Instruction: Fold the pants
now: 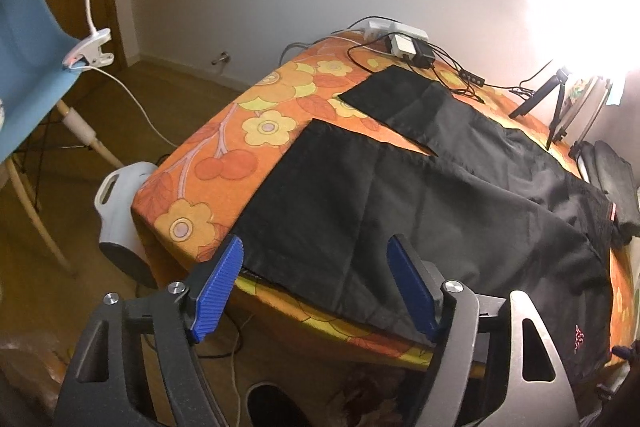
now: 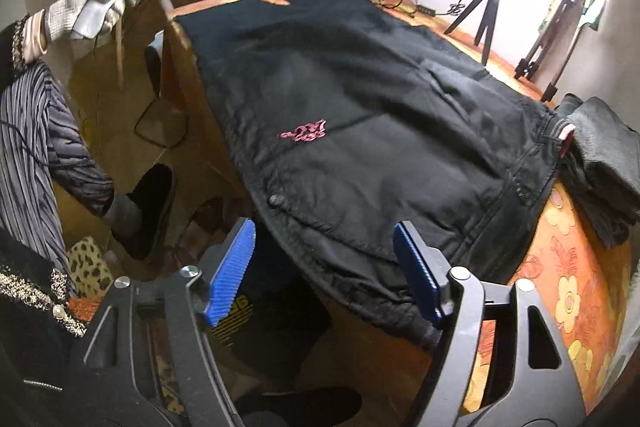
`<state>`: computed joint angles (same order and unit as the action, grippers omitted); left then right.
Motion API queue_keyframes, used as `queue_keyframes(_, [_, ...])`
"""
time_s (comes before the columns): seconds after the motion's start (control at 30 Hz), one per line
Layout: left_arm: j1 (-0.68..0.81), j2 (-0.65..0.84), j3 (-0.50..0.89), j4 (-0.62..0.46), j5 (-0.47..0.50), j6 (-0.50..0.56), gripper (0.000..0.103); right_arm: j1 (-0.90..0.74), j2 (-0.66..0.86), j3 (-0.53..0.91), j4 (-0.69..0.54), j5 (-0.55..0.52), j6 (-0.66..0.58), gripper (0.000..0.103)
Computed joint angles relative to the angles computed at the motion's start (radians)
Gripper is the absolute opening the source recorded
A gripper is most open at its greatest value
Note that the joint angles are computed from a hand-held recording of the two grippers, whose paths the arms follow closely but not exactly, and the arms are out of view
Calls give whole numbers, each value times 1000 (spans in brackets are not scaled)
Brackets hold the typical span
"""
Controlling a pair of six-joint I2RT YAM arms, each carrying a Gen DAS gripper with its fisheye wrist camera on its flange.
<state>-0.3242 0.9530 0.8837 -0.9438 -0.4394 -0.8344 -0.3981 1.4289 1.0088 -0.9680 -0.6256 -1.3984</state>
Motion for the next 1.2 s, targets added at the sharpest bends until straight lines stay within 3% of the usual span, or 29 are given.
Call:
queue_keyframes(0.3, [-35,2,-6,-7,-1,-23,72,109,-111,-142,121,76,8,62])
queue_keyframes(0.5, [-25,-20,-18,-13,10,-32,72,189,-170,-233,264,161,54,34])
queue_keyframes(0.63, [-9,-29,-32,-8,33,-29,72,192,-149,-196,225,148,73,17])
queue_keyframes(0.87, [23,-38,-43,2,75,-34,72,164,-116,-118,147,89,100,8])
queue_keyframes(1.2, [29,-34,-66,58,191,-75,72,205,-108,-33,225,72,277,5])
